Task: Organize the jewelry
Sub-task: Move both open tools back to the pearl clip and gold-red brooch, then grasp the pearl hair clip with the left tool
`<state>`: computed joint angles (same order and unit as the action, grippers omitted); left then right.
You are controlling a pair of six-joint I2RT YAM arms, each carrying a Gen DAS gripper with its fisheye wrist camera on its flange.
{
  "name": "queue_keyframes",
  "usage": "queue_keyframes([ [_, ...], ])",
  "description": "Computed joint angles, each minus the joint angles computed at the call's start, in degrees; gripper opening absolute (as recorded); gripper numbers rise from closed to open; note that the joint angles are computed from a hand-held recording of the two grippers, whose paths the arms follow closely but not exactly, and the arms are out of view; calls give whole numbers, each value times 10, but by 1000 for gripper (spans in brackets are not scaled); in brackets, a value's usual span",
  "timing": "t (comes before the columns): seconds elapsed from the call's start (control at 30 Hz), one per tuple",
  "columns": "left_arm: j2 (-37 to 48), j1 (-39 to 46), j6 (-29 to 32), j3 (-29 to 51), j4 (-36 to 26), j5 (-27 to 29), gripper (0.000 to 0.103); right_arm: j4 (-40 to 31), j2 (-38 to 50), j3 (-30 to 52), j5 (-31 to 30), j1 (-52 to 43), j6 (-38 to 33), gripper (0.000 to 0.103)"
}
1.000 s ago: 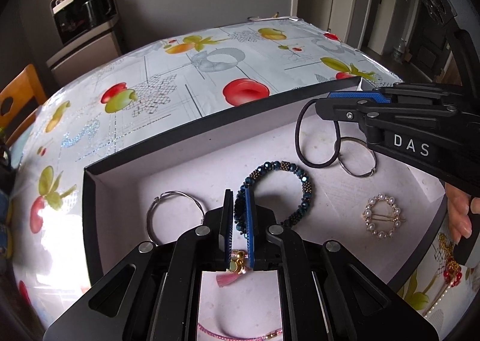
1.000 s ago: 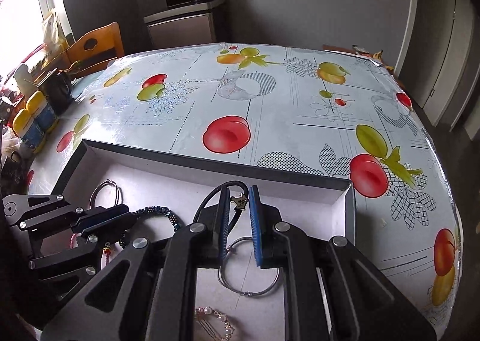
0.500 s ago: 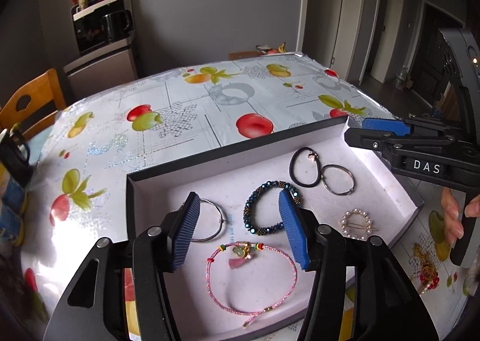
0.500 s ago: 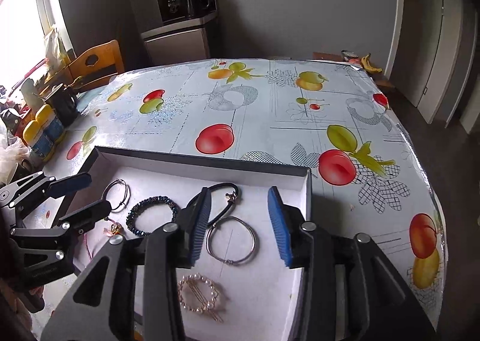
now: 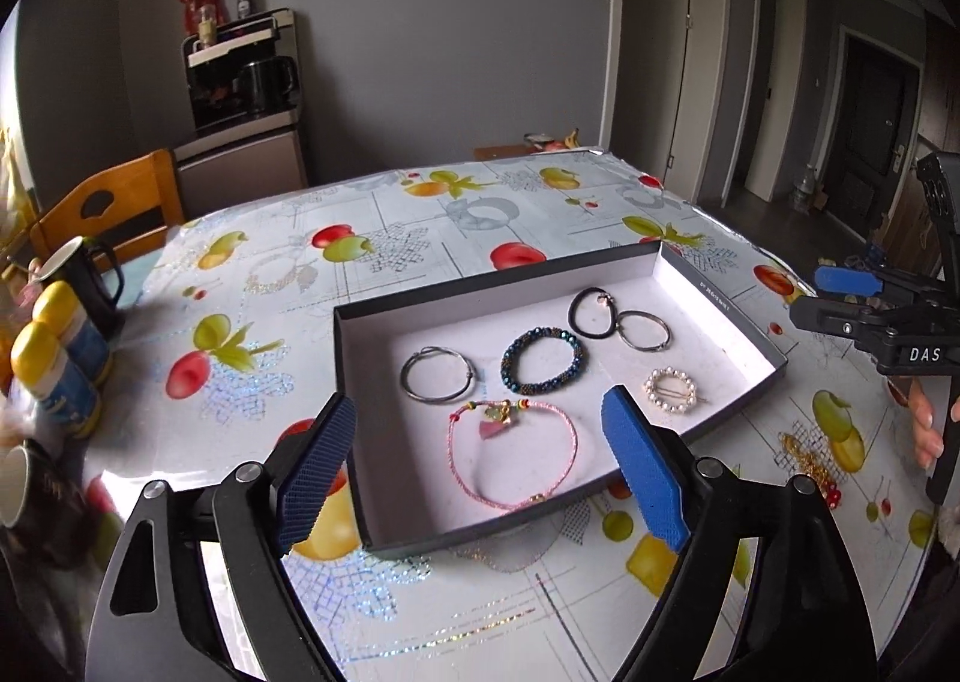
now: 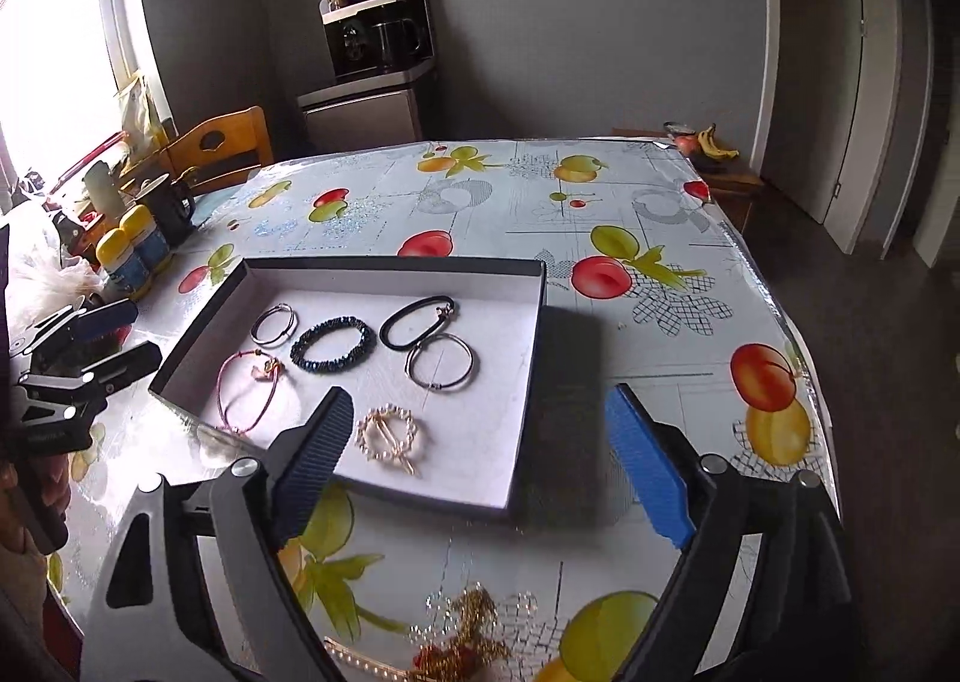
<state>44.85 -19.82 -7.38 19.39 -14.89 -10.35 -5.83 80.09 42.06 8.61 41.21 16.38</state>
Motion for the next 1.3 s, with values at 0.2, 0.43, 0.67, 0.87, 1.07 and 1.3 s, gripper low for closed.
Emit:
queue_keyframes([
  [0.2,-124,-103,-53,-37,-93,-58,89,-20,-109,-92,36,28,11,93],
  [0.43,-107,-290,-172,-73,-110,-149,89,-63,-203,-173,63,56,36,95],
  [0.67,8,-378,-238,-86,-26,-170,89,-88,-237,-223,99,92,54,97],
  [0.87,154,-404,-228,-63,92,-140,89,-93,-269,-249,88,87,63,97],
  [1.07,272,-403,-166,-24,199,-80,81,-106,-301,-256,81,77,59,97],
  [1.3,367,-415,-106,30,225,-58,43,-116,-323,-266,72,70,53,97],
])
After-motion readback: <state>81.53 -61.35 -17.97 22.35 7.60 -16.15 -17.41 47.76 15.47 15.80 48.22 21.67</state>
